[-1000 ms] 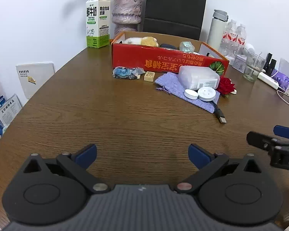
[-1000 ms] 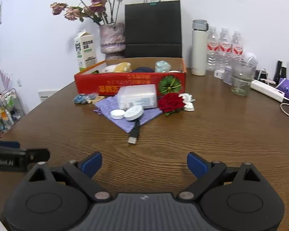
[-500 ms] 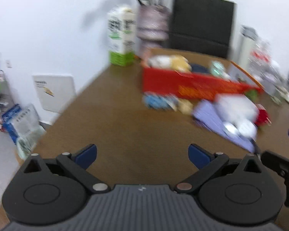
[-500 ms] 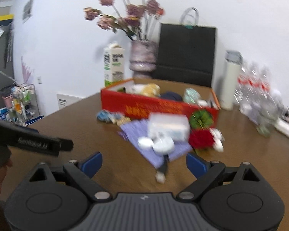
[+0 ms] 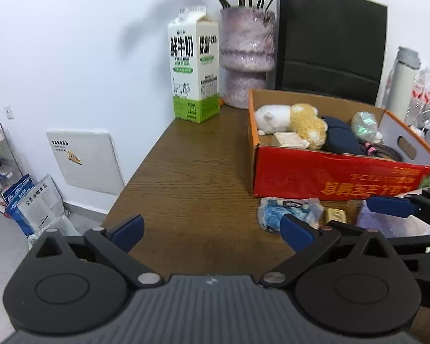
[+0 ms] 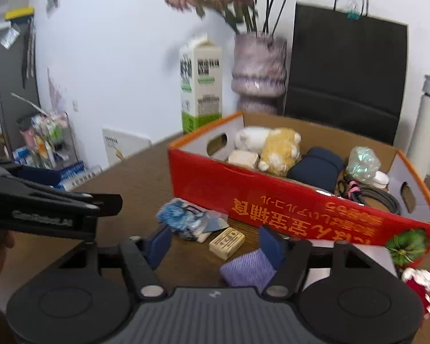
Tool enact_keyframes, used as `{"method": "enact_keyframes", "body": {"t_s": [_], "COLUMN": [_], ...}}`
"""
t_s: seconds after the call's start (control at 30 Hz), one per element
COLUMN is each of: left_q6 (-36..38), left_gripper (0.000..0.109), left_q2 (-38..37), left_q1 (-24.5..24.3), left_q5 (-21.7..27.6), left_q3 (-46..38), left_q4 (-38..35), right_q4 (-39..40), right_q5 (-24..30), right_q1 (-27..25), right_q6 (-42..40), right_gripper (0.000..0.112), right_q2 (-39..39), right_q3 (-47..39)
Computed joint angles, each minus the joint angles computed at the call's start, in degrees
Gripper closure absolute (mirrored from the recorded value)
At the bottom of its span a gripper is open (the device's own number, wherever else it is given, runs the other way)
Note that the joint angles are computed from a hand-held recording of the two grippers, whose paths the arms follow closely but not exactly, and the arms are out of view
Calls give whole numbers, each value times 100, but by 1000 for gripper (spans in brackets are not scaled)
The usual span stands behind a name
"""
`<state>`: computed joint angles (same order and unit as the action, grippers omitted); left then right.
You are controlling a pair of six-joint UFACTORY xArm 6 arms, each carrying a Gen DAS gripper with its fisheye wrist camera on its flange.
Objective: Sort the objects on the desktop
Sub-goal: 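Grasp the blue-wrapped item with the left tool while the right tool grasps the beige block, then lift the blue-wrapped item and beige block off the table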
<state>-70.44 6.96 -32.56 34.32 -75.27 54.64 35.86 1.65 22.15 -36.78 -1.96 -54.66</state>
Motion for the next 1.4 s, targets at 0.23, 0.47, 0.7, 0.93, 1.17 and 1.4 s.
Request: {"method": "enact_keyframes", "body": {"t_s": [0.23, 0.47, 0.7, 0.93, 1.17, 1.4], "left_q6": [975, 1796, 2052, 1390, 851, -8], "left_gripper": [6, 6, 8, 87, 91, 93], "left_q2": [516, 1056, 1551, 975, 270, -443], "left_q1": [250, 232, 149, 196, 156, 1], "left_q5": [-629, -784, -924, -1251, -1181, -1288], "left_q3": [-342, -778, -1314, -538, 233, 791], "left_q4": [-904, -1609, -1923, -811, -764, -96], "right_q4": [-606, -151, 69, -98, -1642, -860], "right_q5": [567, 475, 504, 805, 1020, 1322], "right_q1": [-238, -420, -433, -415, -441, -480], "right_q6": [748, 513, 270, -37, 763, 746], "right_gripper": [87, 108, 101, 87, 82, 102], "right_q2": [384, 66, -23, 125, 631, 506], "right_q3": [-431, -300, -171, -313, -793, -797]}}
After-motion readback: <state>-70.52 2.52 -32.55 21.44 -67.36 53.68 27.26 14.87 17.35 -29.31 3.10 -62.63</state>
